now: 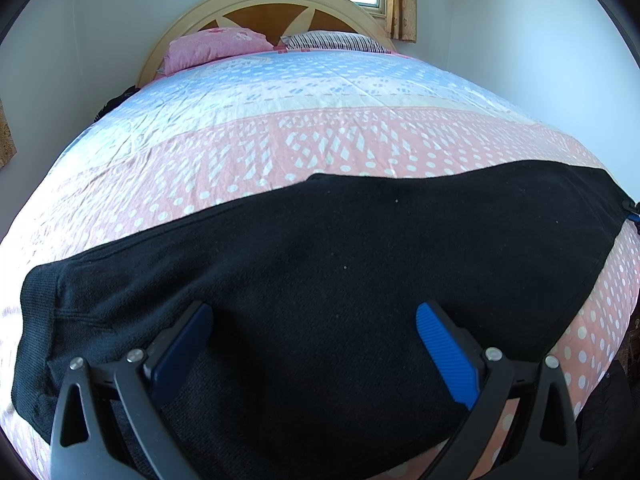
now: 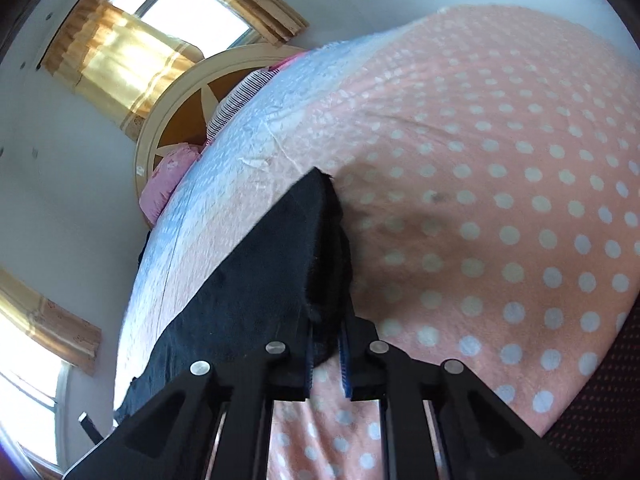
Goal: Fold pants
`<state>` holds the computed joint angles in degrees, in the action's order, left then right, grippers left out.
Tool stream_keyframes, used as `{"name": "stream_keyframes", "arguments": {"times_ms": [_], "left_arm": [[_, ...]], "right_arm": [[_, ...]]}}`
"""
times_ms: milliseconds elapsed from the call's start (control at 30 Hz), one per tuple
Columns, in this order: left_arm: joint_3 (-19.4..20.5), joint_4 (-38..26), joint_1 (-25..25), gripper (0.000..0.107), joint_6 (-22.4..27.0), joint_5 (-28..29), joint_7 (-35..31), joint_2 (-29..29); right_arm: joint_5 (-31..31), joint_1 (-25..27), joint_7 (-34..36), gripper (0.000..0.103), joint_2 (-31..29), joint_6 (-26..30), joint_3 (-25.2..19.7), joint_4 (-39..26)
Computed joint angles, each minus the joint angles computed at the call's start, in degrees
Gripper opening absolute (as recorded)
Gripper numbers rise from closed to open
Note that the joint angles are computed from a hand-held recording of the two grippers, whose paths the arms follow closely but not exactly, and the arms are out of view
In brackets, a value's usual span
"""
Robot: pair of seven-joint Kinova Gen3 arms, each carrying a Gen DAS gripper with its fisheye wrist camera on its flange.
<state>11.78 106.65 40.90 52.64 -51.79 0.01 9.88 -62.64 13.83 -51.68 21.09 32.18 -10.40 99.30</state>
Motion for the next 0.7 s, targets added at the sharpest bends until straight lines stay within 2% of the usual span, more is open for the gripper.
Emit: {"name": "stream_keyframes", "arguments": {"times_ms": [100, 200, 300, 533, 700], "left_arm": [[0.10, 0.23, 0.50, 0.103, 0.72, -0.73, 1.56, -0.21], [0.28, 0.17, 0.84, 0.103, 1.50, -1.23, 3.21, -0.45], [0.76, 1.95, -0.39, 0.103, -2.16, -2.19, 6.87, -2.34], [1.89, 1.33, 0.08, 0.103, -2.66, -5.32, 8.87, -2.69], [2.25, 0.90, -0.06, 0.103, -4.00, -5.66, 8.23, -2.94]], "right_arm": [[1.31, -1.82, 1.99, 0.010, -3.99, -5.07, -2.09, 1.59], [7.45, -6.12, 0.49, 0.010, -7.89, -9.87, -3.10, 1.43], [14.44, -12.33, -2.88, 0.010, -9.95, -12.29, -1.96, 0.19], [30.75, -30.42, -11.62, 0.010, -9.37, -12.87, 4.69, -4.07], [41.59, -38.47, -18.21, 0.010, -6.23, -11.52, 5.01, -6.28]]}}
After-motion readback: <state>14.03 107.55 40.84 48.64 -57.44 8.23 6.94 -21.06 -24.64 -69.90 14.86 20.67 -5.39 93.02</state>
